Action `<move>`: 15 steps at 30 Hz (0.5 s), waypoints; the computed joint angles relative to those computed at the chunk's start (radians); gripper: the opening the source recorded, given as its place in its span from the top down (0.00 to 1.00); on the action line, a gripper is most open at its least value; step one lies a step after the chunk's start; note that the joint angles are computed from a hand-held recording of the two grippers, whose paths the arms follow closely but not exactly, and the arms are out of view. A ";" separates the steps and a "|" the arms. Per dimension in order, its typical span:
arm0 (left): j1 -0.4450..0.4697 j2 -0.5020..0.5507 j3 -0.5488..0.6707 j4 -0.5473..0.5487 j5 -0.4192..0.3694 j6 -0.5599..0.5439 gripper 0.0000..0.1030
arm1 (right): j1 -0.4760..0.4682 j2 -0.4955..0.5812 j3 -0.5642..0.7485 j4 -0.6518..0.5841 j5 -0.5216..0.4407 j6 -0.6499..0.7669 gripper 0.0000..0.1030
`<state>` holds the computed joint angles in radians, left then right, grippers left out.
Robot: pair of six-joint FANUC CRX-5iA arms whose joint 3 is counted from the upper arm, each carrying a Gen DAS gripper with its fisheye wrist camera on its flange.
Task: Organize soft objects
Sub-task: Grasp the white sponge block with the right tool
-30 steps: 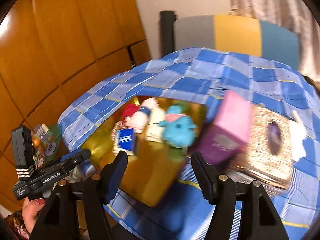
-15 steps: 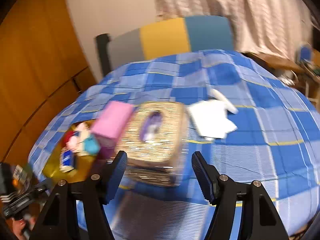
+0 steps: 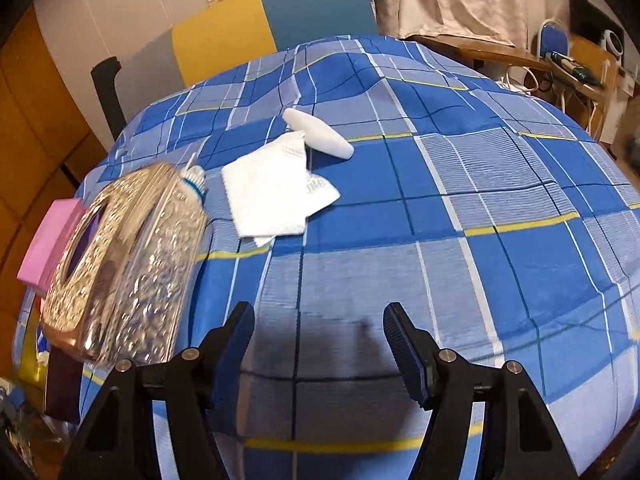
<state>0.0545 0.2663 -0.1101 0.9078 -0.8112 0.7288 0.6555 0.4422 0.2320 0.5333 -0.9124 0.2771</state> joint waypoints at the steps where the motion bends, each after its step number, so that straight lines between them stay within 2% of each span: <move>1: -0.004 0.002 0.004 -0.007 -0.002 0.005 0.51 | -0.005 0.008 0.011 -0.002 0.001 0.010 0.34; 10: -0.057 0.029 0.066 -0.045 -0.032 0.030 0.51 | -0.081 0.110 0.180 -0.047 0.008 0.114 0.33; 12: -0.070 0.038 0.081 -0.041 -0.041 0.029 0.51 | -0.109 0.144 0.245 -0.085 0.010 0.134 0.28; 15: -0.088 0.059 0.119 -0.049 -0.062 0.040 0.51 | -0.145 0.223 0.388 -0.145 -0.020 0.204 0.27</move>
<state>-0.0332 0.3249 0.0092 0.8584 -0.8729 0.7686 0.5100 0.6648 0.6202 0.3879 -0.9325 0.4806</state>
